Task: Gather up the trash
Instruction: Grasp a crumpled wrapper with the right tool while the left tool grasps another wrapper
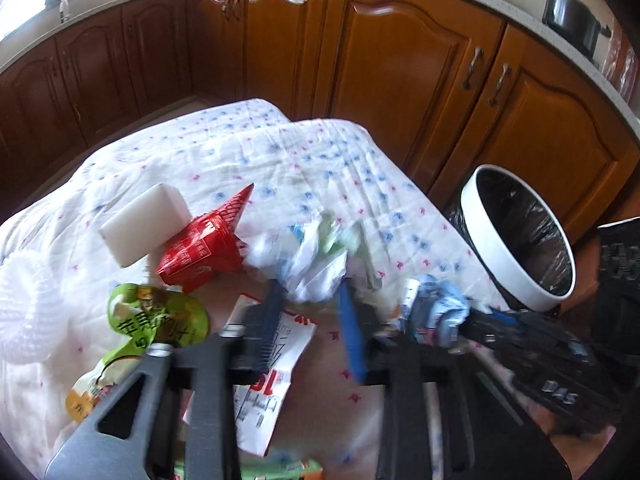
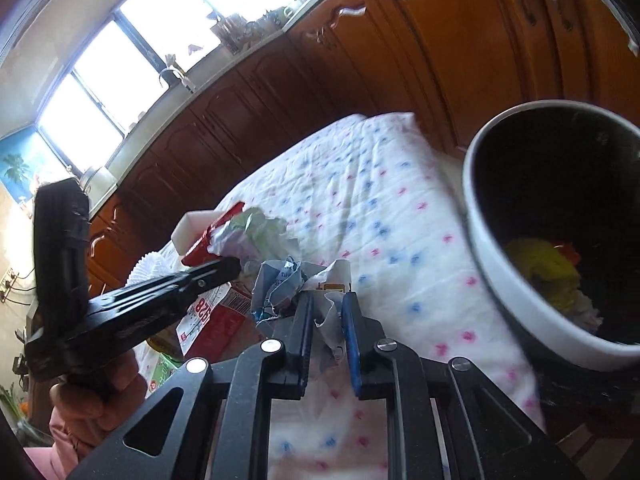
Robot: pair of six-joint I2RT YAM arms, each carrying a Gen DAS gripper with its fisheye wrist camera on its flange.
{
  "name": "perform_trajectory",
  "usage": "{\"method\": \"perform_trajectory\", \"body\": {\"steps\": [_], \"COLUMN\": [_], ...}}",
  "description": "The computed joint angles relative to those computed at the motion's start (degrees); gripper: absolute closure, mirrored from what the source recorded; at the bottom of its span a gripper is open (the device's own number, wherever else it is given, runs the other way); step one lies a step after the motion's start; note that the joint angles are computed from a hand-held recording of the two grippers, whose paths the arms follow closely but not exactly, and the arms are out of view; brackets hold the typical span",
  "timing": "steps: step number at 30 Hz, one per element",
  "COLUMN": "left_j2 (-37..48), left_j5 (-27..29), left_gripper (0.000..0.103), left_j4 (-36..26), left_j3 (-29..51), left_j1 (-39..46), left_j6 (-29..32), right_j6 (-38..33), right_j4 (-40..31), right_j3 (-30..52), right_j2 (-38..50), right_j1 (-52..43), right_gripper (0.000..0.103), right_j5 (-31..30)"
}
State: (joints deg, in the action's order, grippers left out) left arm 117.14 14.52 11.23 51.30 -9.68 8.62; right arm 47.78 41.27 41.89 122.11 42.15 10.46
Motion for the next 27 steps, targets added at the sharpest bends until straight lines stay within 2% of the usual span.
{"method": "perform_trajectory", "body": {"steps": [1,7,10,13,15,17,20,21,23,24,25,27], "left_j2": [0.5,-1.2,-3.6,-6.1,-5.6,-4.6,-1.8,-1.0,0.8,1.8,2.5,3.0], "left_j5": [0.3,1.4,3.5,3.4,2.8,1.1,-4.4,-5.6,-8.0,-9.3,-9.5,-9.5], "left_gripper": [0.102,0.102,0.103,0.102,0.094,0.063,0.047,0.046,0.047,0.052,0.073,0.076], "left_j4": [-0.5,2.5,3.6,5.1,4.4,4.2,3.9,3.8,3.8,3.4,3.1,3.4], "left_j3": [0.5,-2.4,-4.5,-6.3,-5.3,-4.3,-1.8,-1.2,0.2,1.1,1.8,2.1], "left_j1": [-0.3,-1.4,-0.4,0.3,0.2,-0.7,-3.5,-4.1,-5.4,-5.9,-6.1,-6.3], "left_j6": [0.2,1.2,0.7,-0.7,-1.0,-1.1,-1.2,-1.3,-1.2,-1.2,-1.2,-1.0], "right_j6": [0.3,0.6,0.6,1.1,1.4,1.7,2.1,2.3,2.5,2.6,2.7,2.8], "right_j4": [0.9,4.1,4.8,5.8,6.5,7.2,8.3,8.7,9.0,9.4,9.6,10.0], "right_j3": [-1.8,-9.1,-11.8,-13.5,-13.9,-14.5,-15.1,-15.5,-16.1,-16.6,-17.0,-18.1], "right_j2": [-1.2,-7.3,-10.1,-11.4,-11.4,-11.3,-10.9,-10.9,-11.0,-11.2,-11.4,-12.2], "right_j1": [0.3,1.0,1.2,1.3,1.4,1.6,1.5,1.5,1.4,1.4,1.4,1.6], "right_gripper": [0.088,0.088,0.088,0.088,0.088,0.088,0.088,0.088,0.088,0.088,0.088,0.088], "right_j5": [0.9,4.2,5.5,6.0,5.9,5.9,5.7,5.8,6.0,6.1,6.4,7.2]}}
